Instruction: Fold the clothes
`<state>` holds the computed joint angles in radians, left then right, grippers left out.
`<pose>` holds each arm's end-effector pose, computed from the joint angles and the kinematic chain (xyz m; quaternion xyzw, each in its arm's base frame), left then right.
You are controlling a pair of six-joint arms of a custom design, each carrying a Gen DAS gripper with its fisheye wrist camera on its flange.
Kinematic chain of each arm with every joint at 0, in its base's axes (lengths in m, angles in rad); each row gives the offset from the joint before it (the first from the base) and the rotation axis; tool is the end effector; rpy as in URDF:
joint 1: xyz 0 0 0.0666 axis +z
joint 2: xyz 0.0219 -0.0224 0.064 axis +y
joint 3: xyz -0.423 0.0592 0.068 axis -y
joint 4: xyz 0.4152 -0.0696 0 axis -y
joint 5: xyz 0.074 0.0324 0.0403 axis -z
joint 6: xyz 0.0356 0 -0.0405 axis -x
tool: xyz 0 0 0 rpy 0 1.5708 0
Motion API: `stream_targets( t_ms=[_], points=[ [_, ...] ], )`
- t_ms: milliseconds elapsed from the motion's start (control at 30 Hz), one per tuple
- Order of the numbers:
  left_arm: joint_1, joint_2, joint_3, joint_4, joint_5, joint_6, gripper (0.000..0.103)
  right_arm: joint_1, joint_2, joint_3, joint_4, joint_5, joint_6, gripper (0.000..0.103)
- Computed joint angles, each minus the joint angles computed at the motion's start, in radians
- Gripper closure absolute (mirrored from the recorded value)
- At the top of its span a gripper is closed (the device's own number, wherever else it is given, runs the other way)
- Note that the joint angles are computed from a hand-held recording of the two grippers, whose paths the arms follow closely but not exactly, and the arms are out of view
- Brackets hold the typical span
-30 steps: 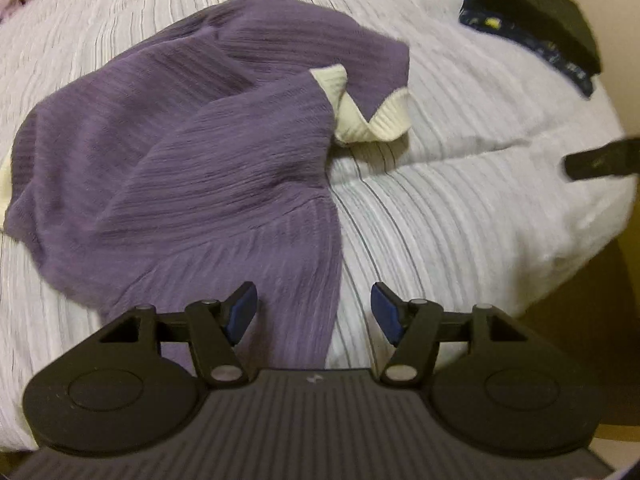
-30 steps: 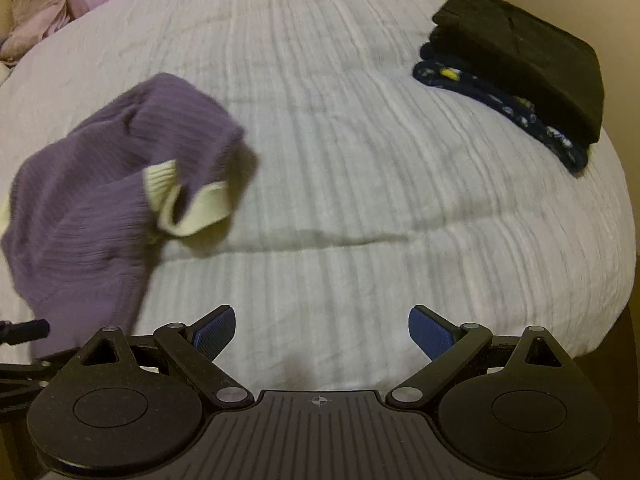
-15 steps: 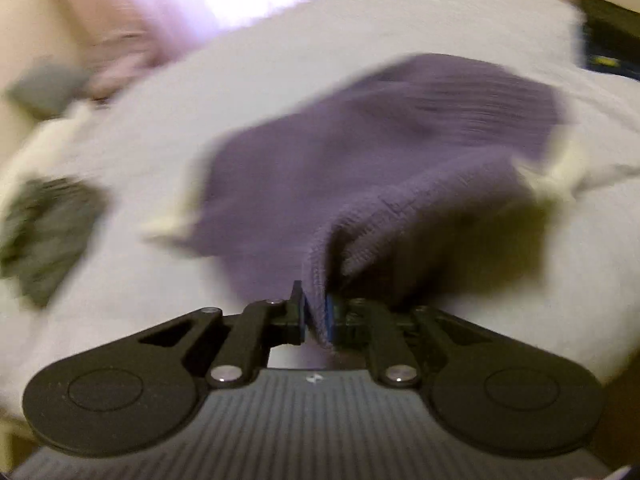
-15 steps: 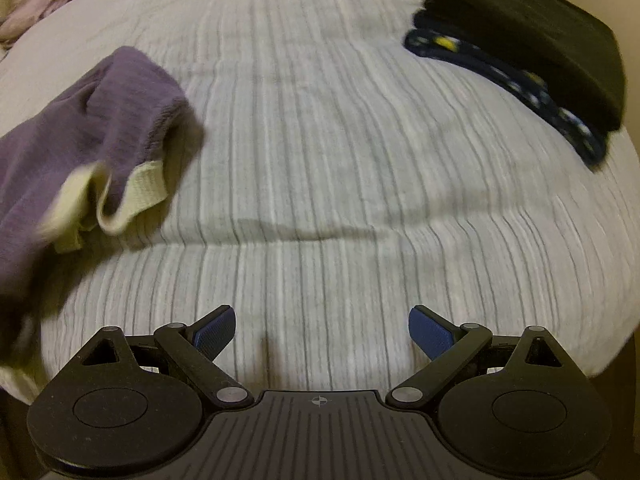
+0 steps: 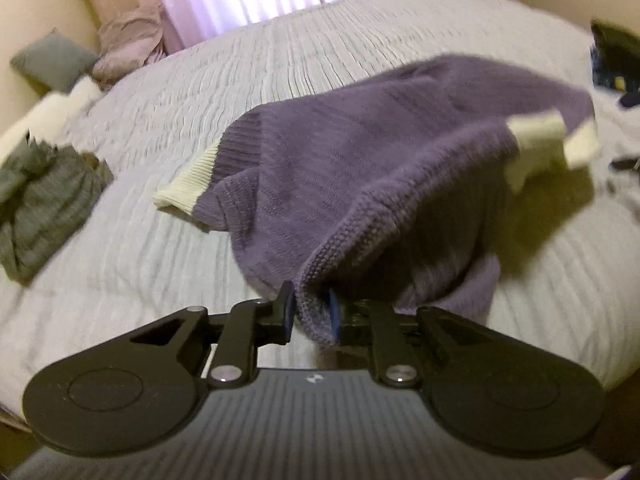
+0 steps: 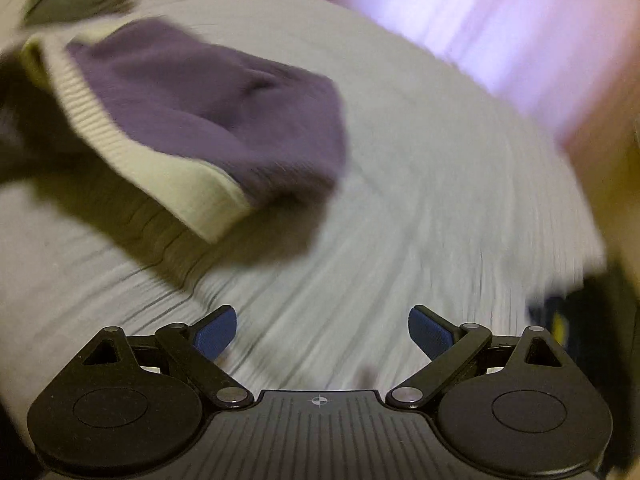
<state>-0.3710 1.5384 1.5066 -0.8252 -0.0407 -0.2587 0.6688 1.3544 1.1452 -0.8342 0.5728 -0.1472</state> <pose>0.5248 -0.2030 0.4594 0.2833 0.8929 -0.0006 0.3498 0.3698 0.2671 0.3822 -0.1677 0.9138 -0.1511 0.3377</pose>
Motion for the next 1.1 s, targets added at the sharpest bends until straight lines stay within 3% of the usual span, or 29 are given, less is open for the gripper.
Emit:
stream_targets(
  t_ms=[67, 133, 167, 200, 233, 367, 500, 533, 567, 600, 700, 767, 933, 1000, 1100],
  points=[
    [0.007, -0.002, 0.012, -0.009, 0.040, 0.026, 0.087, -0.014, -0.001, -0.036, 0.134, -0.002, 0.140, 0.007],
    [0.016, -0.008, 0.019, -0.008, 0.076, 0.024, 0.084, -0.029, 0.009, -0.047, 0.214, 0.002, 0.219, 0.007],
    [0.020, -0.011, 0.022, -0.008, 0.095, 0.024, 0.083, -0.037, 0.015, -0.051, 0.252, 0.004, 0.255, 0.016],
    [0.023, -0.015, 0.024, -0.010, 0.112, 0.025, 0.079, -0.046, 0.021, -0.052, 0.271, -0.003, 0.287, 0.029],
    [0.024, -0.015, 0.028, -0.014, 0.124, 0.019, 0.073, -0.056, 0.029, -0.050, 0.276, -0.009, 0.313, 0.031],
    [0.030, 0.002, 0.060, -0.062, 0.186, -0.075, 0.070, -0.088, 0.043, -0.055, 0.325, -0.044, 0.402, 0.032],
    [0.053, 0.057, 0.142, -0.184, 0.367, -0.144, 0.069, -0.101, 0.048, -0.051, 0.381, -0.096, 0.488, 0.032],
    [0.051, 0.066, 0.153, -0.206, 0.390, -0.161, 0.078, -0.105, 0.050, -0.049, 0.393, -0.113, 0.507, 0.038],
    [0.048, 0.073, 0.160, -0.219, 0.403, -0.171, 0.089, -0.108, 0.054, -0.045, 0.398, -0.137, 0.518, 0.069],
    [0.042, 0.072, 0.155, -0.206, 0.385, -0.160, 0.092, -0.112, 0.061, -0.035, 0.394, -0.151, 0.525, 0.083],
    [0.037, 0.048, 0.142, -0.137, 0.294, -0.057, 0.095, -0.119, 0.064, -0.010, 0.370, -0.172, 0.472, 0.088],
    [0.048, 0.036, 0.160, -0.107, 0.248, 0.003, 0.095, -0.116, 0.063, 0.017, 0.344, -0.125, 0.394, 0.090],
    [0.089, 0.052, 0.335, -0.068, 0.143, 0.057, 0.097, -0.100, 0.041, 0.125, 0.285, 0.001, 0.227, 0.091],
    [0.106, 0.070, 0.427, -0.042, 0.131, 0.055, 0.097, -0.093, 0.036, 0.194, 0.275, 0.044, 0.217, 0.091],
    [0.125, 0.098, 0.568, 0.006, 0.111, 0.042, 0.097, -0.082, 0.050, 0.323, 0.301, 0.081, 0.299, 0.092]
  ],
)
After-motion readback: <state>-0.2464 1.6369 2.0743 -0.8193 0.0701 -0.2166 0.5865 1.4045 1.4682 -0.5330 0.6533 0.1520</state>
